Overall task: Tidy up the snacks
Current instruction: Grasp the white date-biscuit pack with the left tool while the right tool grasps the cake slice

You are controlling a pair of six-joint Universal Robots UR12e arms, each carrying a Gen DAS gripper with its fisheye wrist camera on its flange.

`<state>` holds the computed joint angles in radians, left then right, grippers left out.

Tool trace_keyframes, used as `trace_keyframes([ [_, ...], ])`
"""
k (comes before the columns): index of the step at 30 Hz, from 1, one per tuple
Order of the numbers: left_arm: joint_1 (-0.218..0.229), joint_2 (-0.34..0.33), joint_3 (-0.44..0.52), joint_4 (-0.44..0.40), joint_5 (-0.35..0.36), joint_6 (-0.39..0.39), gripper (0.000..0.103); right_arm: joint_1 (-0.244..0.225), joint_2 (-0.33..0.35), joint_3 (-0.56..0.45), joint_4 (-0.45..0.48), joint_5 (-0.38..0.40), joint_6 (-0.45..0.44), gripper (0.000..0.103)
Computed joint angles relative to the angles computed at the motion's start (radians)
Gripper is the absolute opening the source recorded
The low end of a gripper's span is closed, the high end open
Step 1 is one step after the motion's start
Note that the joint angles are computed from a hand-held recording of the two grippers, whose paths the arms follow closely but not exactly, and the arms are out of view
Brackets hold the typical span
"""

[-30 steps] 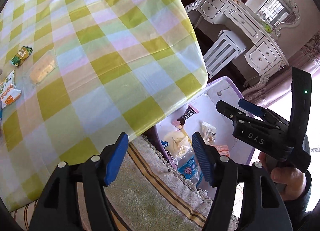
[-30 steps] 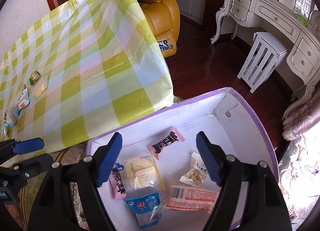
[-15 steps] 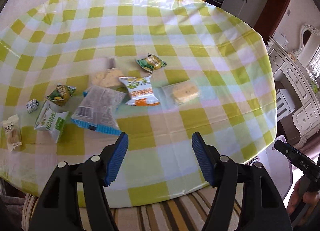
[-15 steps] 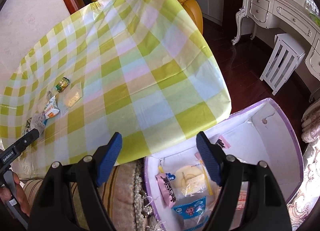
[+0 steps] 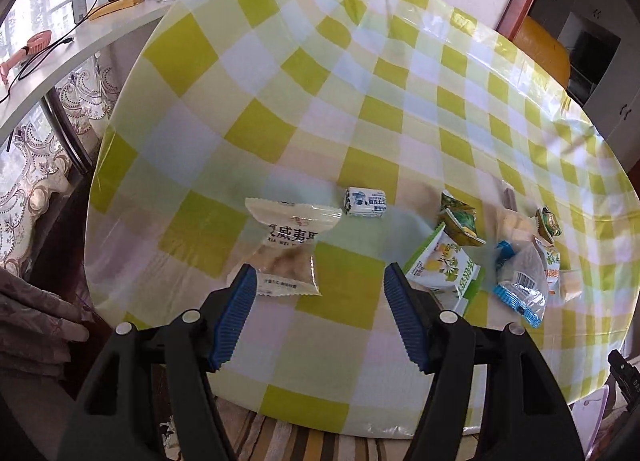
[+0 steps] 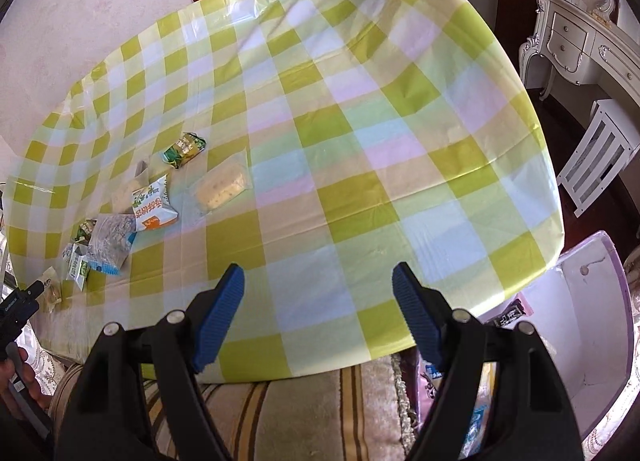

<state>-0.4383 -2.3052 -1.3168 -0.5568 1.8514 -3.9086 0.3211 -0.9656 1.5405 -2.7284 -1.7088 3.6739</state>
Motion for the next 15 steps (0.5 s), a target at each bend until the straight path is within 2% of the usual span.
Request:
trace_keyframes([
  [4, 0.013, -0.006, 0.004, -0.023, -0.003, -0.005, 0.068, 0.009, 0.025, -0.042, 0.019, -0.003, -0.002, 0.076],
  [13, 0.026, -0.046, 0.059, -0.097, 0.000, 0.041, 0.067, 0.018, 0.087, -0.138, 0.065, -0.001, 0.015, 0.076],
  [14, 0.028, -0.051, 0.065, -0.105, -0.006, 0.050, 0.065, 0.018, 0.094, -0.149, 0.068, 0.002, 0.019, 0.076],
  [15, 0.030, -0.055, 0.071, -0.109, -0.020, 0.058, 0.053, 0.019, 0.102, -0.161, 0.071, 0.002, 0.021, 0.076],
])
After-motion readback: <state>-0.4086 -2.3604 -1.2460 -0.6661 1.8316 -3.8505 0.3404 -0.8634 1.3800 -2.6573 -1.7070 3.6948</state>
